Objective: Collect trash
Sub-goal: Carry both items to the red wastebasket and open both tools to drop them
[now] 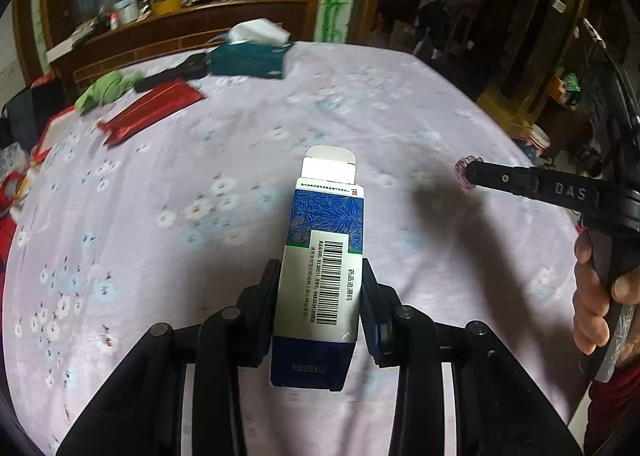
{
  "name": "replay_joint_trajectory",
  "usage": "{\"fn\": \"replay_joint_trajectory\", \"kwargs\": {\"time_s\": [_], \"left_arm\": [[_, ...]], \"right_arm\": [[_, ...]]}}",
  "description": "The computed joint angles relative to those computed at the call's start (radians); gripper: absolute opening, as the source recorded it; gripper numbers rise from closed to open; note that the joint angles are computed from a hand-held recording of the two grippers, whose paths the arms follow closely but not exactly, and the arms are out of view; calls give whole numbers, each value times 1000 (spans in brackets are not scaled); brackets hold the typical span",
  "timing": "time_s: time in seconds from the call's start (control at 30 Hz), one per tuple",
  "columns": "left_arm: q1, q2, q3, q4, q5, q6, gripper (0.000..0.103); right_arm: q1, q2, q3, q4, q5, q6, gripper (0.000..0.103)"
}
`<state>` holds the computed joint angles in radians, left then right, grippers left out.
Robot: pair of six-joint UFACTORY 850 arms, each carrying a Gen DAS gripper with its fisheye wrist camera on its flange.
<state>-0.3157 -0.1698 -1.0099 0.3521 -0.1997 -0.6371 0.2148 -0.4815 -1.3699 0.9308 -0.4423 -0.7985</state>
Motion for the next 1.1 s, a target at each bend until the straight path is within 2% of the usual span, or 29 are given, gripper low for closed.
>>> {"fn": "replay_joint_trajectory", "kwargs": {"time_s": [0.13,0.27,0.37,0.57,0.83,1.0,1.1], "left_arm": [[-54,-5,-24,82,0,-90,35],[-129,-23,-65,80,10,-88,35],[-183,-55,-112,-4,9,6,35],[-286,-155,-248,-212,-10,243,35],[-425,-376,-549,-462,-103,534,35],[-486,-521,-759,-533,-180,614,35],[-510,-604,-884,-535,-226,613,35]], "right_arm": [[-44,91,92,87,0,-89,22],[-116,213,211,191,1,-203,23],[-193,301,294,286,-26,-295,23],[-342,417,404,352,-82,-373,23],[-569,466,450,376,-121,-403,23],[-717,432,424,351,-136,-378,23],[-772,399,399,326,-137,-355,23]]}}
